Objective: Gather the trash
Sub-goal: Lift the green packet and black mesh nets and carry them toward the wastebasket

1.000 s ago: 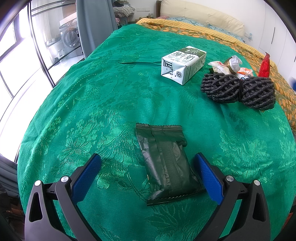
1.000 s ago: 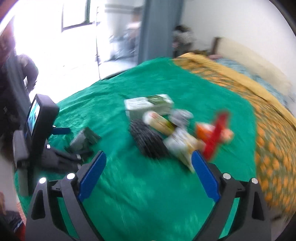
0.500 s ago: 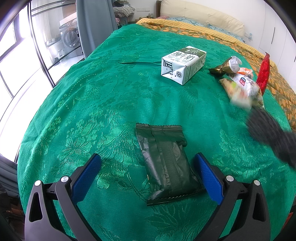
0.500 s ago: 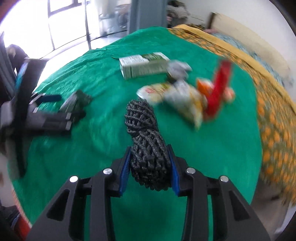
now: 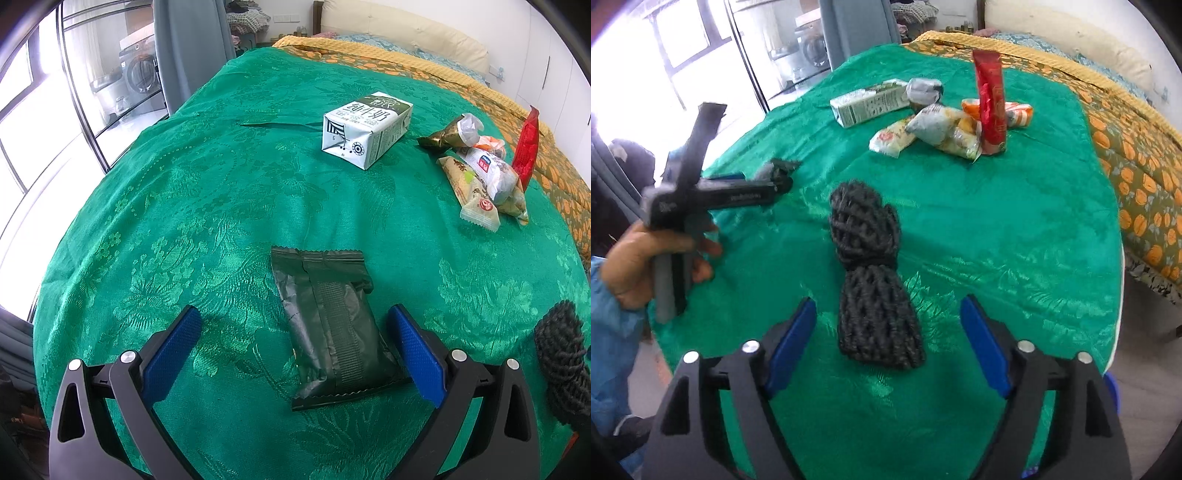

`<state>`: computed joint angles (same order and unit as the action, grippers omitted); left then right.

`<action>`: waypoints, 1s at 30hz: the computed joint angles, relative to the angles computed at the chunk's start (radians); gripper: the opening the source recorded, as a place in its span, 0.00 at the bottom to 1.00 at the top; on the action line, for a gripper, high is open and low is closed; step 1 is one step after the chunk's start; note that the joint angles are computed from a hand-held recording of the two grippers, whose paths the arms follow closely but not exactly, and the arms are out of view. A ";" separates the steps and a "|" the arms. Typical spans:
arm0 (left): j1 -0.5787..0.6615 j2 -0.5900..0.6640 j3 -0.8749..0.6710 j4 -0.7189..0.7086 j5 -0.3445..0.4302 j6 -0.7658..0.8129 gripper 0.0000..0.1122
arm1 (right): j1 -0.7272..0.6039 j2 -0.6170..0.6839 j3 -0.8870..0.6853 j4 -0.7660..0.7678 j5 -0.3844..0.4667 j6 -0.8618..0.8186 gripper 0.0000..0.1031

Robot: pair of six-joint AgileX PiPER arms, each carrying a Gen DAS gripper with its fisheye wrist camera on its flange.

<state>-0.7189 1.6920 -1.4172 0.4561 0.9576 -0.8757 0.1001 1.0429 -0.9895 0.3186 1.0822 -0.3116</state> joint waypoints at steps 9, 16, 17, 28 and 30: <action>0.107 -0.117 0.053 -0.311 -0.006 0.398 0.87 | 0.025 0.112 -0.151 -0.023 0.095 -0.023 0.83; 0.075 -0.042 -0.049 -0.334 -0.018 0.591 0.71 | 0.252 0.267 -0.209 -0.203 0.028 0.129 0.70; 0.085 -0.027 -0.062 -0.358 -0.013 0.626 0.63 | 0.250 0.286 -0.215 -0.201 0.031 0.133 0.59; 0.036 -0.085 -0.007 -0.343 -0.102 0.577 0.27 | -0.108 0.084 -0.125 0.071 0.061 -0.052 0.38; -0.019 -0.084 -0.036 -0.332 -0.103 0.524 0.27 | -0.251 0.056 -0.117 0.145 0.109 -0.149 0.38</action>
